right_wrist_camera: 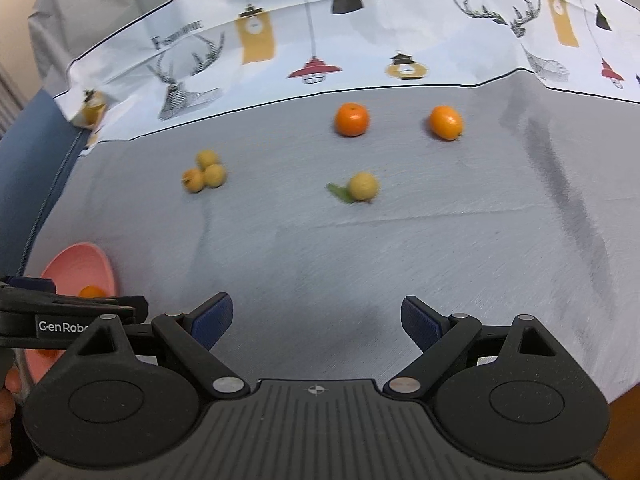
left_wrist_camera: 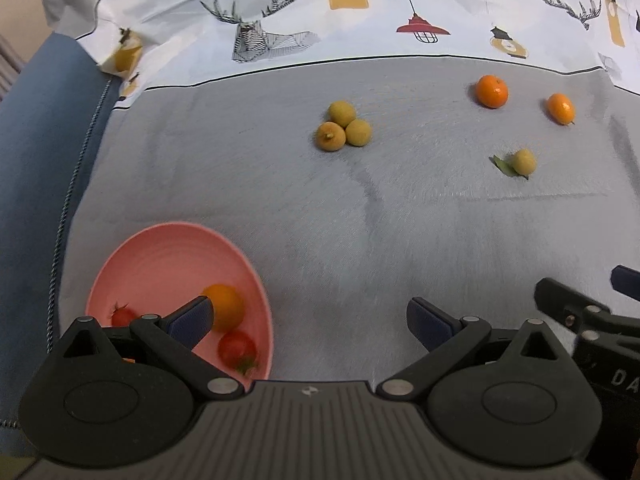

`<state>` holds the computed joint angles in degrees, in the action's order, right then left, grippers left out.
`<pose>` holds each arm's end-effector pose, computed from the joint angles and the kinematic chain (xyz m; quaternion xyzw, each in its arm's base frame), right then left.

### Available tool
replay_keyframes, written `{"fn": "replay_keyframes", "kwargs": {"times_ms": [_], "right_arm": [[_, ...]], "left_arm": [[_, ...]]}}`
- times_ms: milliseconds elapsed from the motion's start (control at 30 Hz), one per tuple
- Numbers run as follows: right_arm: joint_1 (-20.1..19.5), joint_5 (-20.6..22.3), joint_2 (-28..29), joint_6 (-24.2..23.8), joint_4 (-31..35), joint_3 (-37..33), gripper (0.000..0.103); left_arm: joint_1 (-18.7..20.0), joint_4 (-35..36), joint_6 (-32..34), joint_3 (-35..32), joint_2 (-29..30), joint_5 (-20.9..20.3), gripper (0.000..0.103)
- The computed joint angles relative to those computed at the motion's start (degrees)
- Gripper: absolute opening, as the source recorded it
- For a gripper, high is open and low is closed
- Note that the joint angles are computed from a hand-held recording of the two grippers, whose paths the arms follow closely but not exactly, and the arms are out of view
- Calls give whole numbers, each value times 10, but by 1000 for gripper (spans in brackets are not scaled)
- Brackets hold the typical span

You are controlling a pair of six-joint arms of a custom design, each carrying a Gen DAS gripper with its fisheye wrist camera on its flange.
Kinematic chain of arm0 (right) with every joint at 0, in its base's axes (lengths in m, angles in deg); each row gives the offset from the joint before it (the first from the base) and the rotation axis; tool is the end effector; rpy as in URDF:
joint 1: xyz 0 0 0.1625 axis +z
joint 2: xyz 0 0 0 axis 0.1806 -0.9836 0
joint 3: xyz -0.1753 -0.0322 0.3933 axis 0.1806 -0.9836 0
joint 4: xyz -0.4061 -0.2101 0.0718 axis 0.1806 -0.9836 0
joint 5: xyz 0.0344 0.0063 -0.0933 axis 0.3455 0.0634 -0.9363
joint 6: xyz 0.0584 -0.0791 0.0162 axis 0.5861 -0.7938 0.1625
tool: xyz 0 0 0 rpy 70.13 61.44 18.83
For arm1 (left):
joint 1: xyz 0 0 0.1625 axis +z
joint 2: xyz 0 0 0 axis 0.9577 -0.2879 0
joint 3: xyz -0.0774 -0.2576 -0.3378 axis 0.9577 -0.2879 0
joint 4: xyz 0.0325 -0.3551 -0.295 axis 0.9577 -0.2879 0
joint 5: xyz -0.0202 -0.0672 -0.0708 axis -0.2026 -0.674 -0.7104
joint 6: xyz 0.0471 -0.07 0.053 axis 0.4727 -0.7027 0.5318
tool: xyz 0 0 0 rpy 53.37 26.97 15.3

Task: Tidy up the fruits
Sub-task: 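Reach the right tool to a yellow-green fruit while the left tool reaches a yellow fruit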

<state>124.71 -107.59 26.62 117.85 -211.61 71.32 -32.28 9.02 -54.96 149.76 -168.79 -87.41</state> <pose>0.3628 -0.2728 -0.0736 0.0585 -0.9213 0.2699 0.2739 -0.0548 -0.3279 0.2671 0.0918 0.8630 -0.1569 0.4713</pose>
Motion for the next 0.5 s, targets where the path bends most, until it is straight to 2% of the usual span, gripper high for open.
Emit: {"fn": "replay_keyframes", "kwargs": {"times_ms": [133,300,500], "right_arm": [[-23,-33,18,-43,-73,8,92],[-67,-72,72,-162,-233,-3,92],[-124,-68,121,-281,-329,-40,92]], "left_arm": [[45,-108,56,1,42,22,103],[111,-312,158,-4,120,60,103],[172,-526,290,-21,217,86,103]]}}
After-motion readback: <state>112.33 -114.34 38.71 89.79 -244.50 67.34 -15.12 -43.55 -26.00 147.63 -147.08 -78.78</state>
